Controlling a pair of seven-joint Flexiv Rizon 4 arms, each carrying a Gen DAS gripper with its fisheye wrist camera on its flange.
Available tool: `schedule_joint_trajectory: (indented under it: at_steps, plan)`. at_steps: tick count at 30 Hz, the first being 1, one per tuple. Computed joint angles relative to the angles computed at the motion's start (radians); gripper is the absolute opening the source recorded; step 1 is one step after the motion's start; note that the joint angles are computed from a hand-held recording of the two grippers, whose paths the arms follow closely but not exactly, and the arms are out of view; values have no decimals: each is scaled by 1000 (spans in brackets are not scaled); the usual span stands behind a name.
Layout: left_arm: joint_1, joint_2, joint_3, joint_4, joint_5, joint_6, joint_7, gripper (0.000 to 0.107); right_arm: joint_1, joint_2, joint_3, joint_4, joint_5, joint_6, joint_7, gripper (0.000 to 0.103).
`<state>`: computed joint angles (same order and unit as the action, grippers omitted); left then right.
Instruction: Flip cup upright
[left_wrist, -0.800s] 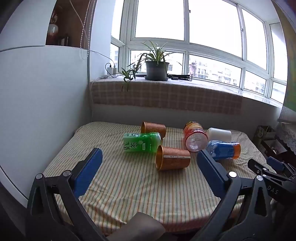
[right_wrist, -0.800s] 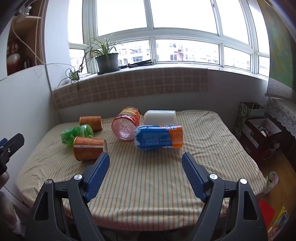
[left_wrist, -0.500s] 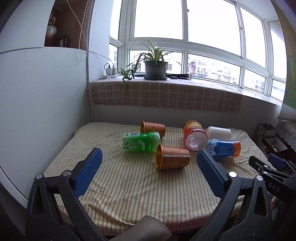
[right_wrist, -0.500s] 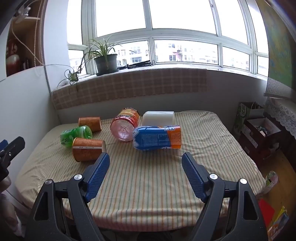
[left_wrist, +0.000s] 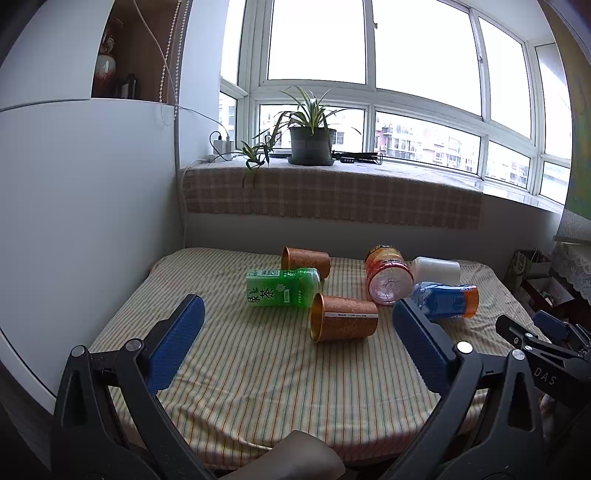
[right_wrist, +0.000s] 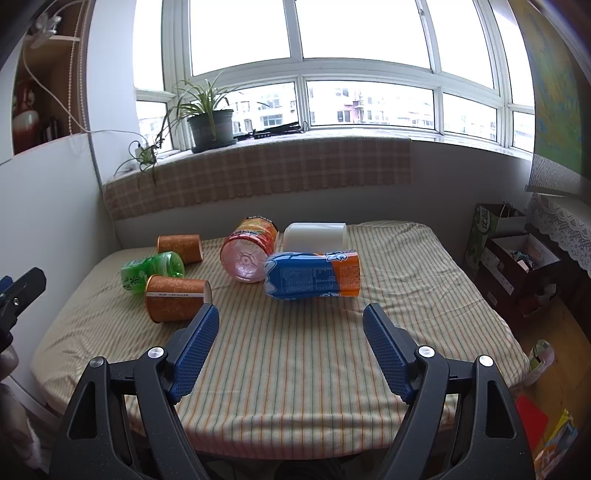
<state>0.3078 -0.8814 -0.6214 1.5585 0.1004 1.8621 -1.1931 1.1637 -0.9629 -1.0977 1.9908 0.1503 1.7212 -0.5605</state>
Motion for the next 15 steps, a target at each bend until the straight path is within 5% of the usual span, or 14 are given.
schedule_joint_trajectory:
  at_steps: [15]
  plan:
    - [-1,4,5,4,4,5,-6,103,-6,2,10,-2,1,0,1,80]
